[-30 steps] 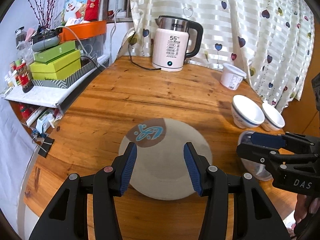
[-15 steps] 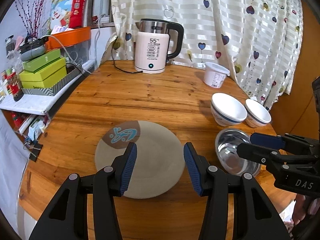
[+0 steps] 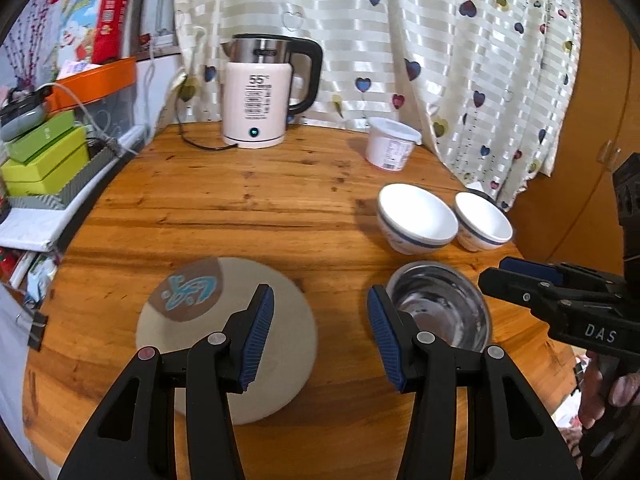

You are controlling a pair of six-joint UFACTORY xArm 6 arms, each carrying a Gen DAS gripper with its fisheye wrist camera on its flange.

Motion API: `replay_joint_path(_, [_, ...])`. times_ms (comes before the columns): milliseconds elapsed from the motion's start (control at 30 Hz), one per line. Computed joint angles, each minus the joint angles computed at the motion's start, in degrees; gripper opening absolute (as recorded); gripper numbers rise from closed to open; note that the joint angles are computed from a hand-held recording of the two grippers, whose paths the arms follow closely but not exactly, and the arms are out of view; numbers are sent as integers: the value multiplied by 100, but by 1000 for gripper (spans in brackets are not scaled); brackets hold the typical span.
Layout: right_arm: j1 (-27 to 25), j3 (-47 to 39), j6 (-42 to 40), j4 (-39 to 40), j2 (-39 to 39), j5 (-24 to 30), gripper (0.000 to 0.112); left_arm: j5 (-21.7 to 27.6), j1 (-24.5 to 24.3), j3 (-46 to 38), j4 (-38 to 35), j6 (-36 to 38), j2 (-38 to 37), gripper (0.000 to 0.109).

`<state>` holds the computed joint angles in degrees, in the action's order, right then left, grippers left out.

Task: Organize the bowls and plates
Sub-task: 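Move both grippers over the stainless steel bowl toward the white bowls, then close both grippers on the rim of the white blue-rimmed bowl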

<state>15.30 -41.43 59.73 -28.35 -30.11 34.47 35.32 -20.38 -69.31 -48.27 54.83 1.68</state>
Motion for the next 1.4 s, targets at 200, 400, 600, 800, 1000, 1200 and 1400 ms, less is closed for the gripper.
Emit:
replay_joint_path(200, [-331, 219, -85, 179, -203, -105, 48, 349, -120, -376, 80, -56, 265, 50])
replay_joint_path(400, [-678, 424, -302, 555, -288, -358, 48, 587, -318, -814, 376, -230, 560, 50])
replay_joint_path(600, [-989, 478, -563, 915, -247, -517, 48, 834, -476, -1329, 657, -500, 919, 50])
replay_joint_path(800, [-1323, 402, -1009, 1404, 16, -696, 47, 1072, -625, -2068, 1070, -869, 1475, 50])
replay_joint_path(1000, [-1602, 272, -1310, 1811, 371, -838, 39, 1333, -710, -2977, 1456, -1409, 2177, 50])
replay_joint_path(1200, [-1741, 118, -1708, 2305, 753, -1034, 30, 1753, -802, -3907, 1708, -1849, 2883, 50])
replay_joint_path(1400, [-1816, -27, -1872, 2503, 1012, -1094, 25, 2030, -878, -4473, 1880, -2094, 3314, 50])
